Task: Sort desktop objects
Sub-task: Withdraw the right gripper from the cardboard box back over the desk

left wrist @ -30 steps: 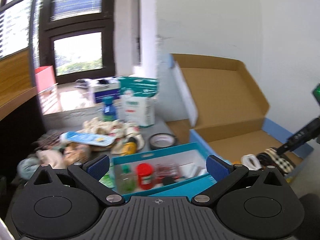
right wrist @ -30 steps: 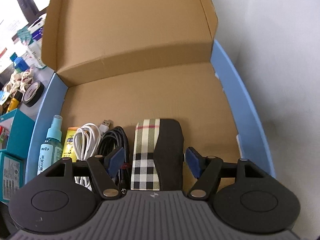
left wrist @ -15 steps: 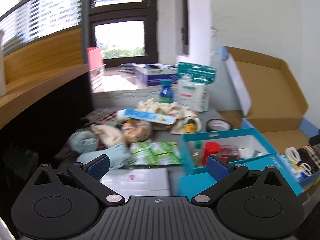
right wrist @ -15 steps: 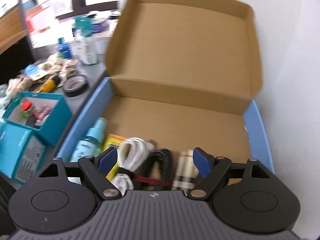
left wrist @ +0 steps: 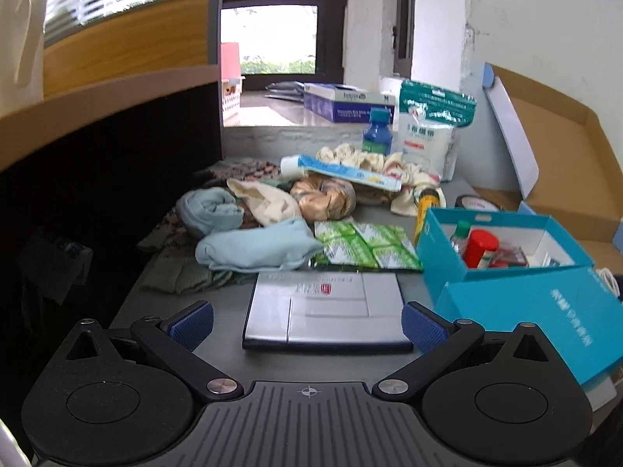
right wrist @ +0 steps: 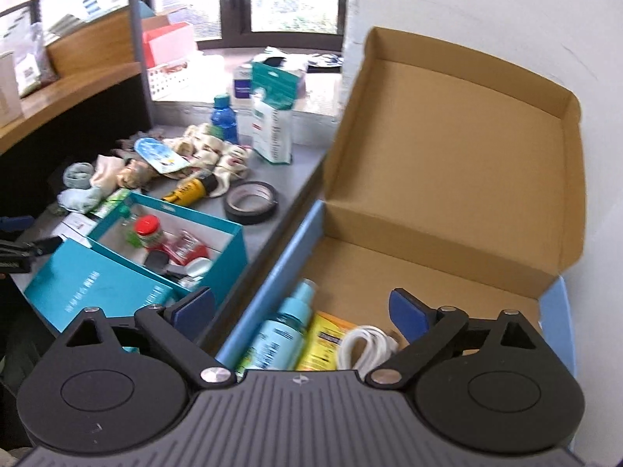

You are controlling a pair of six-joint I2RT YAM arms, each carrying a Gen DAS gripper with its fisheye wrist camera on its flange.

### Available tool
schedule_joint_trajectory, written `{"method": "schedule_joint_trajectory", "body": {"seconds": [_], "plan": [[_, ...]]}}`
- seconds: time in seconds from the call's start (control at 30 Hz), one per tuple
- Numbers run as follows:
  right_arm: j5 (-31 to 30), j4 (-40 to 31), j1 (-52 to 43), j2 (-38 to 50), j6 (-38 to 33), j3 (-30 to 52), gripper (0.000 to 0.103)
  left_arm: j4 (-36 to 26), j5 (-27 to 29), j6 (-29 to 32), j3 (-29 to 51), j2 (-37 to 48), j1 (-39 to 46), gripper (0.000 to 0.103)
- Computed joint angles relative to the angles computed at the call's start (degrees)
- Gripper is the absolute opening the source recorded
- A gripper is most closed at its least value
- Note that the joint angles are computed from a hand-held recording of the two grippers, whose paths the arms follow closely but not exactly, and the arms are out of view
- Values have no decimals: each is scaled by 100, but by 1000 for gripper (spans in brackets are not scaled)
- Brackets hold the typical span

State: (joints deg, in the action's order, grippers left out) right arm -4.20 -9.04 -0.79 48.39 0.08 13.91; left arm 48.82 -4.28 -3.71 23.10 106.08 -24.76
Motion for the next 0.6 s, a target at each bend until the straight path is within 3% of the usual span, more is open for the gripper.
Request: {"method": "schedule_joint_trajectory", "body": {"seconds": [0.37, 0.6], "plan": [[20, 381, 376, 565, 149, 141, 99, -60, 1213, 151, 269, 400, 529, 103], [2, 560, 439, 789, 187, 190, 99, 6, 1515, 59, 252, 498, 675, 103]]}}
